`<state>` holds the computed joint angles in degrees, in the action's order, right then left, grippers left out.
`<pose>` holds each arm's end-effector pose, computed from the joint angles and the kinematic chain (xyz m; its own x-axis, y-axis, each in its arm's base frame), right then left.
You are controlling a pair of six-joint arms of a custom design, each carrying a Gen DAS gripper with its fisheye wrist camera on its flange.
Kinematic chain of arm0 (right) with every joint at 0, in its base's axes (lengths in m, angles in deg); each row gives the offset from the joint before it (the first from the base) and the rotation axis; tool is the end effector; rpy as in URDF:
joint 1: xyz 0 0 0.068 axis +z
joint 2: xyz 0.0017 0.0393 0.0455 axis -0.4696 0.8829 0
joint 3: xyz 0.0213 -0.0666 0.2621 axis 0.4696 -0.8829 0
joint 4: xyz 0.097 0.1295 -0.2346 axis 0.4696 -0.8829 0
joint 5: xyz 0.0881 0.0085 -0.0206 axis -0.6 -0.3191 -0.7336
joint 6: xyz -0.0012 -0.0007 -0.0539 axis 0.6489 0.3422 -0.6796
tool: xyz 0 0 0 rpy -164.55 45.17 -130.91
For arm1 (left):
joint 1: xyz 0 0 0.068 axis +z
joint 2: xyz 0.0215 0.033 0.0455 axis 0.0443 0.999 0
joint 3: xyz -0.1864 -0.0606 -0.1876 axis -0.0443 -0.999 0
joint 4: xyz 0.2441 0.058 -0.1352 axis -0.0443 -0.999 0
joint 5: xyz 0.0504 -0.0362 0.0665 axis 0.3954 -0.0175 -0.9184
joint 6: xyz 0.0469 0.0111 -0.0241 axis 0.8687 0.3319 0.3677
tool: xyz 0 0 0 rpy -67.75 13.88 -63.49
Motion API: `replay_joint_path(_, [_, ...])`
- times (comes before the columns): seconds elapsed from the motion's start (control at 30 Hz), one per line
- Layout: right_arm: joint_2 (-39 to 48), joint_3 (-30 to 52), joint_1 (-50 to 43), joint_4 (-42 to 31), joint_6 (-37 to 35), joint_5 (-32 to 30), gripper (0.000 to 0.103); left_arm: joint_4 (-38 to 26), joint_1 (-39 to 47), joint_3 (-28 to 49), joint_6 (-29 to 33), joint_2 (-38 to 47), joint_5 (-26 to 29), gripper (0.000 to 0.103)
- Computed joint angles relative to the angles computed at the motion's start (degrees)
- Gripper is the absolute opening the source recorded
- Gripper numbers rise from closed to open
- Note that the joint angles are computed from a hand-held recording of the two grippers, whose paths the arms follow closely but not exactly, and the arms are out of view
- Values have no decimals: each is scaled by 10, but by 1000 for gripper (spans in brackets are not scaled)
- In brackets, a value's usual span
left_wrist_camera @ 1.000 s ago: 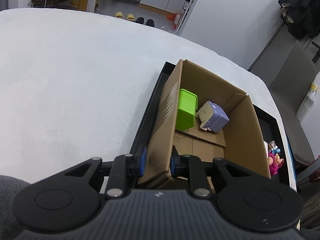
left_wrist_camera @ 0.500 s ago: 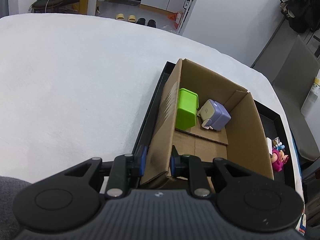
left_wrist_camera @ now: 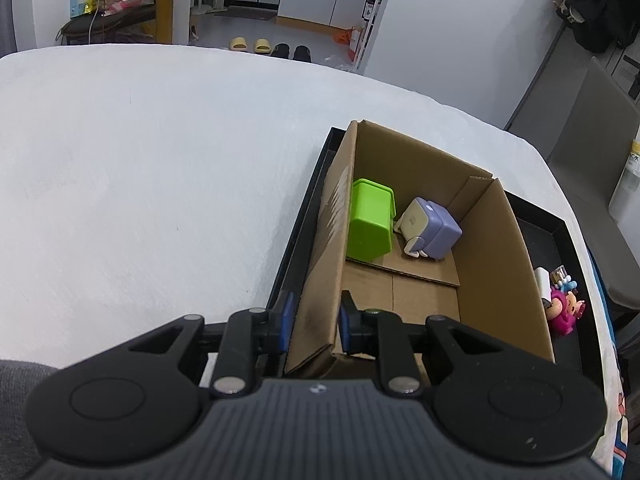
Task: Organize rigid objects
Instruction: 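Move the right gripper over the pink dinosaur figure on the tray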
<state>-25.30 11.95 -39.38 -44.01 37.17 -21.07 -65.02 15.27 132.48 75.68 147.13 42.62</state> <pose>0.2229 -0.0318 0.1654 -0.7059 0.5063 -0.4953 0.2458 0.8310 0.4990 0.3257 0.0605 0.0896 -0.8027 -0.0201 -0.5960 0.1237 0.9721 -0.1995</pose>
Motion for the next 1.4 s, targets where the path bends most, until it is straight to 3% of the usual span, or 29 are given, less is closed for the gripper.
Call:
replay_joint_path(0.6, [56, -25, -89, 25, 36, -51, 97, -13, 7, 7, 15, 6, 19, 18])
replay_joint_path(1.03, [164, -27, -17, 130, 73, 40, 96, -23, 17, 16, 22, 13, 37, 17])
replay_joint_path(1.4, [295, 11, 25, 198, 75, 109, 84, -31, 23, 25, 29, 22, 48, 16])
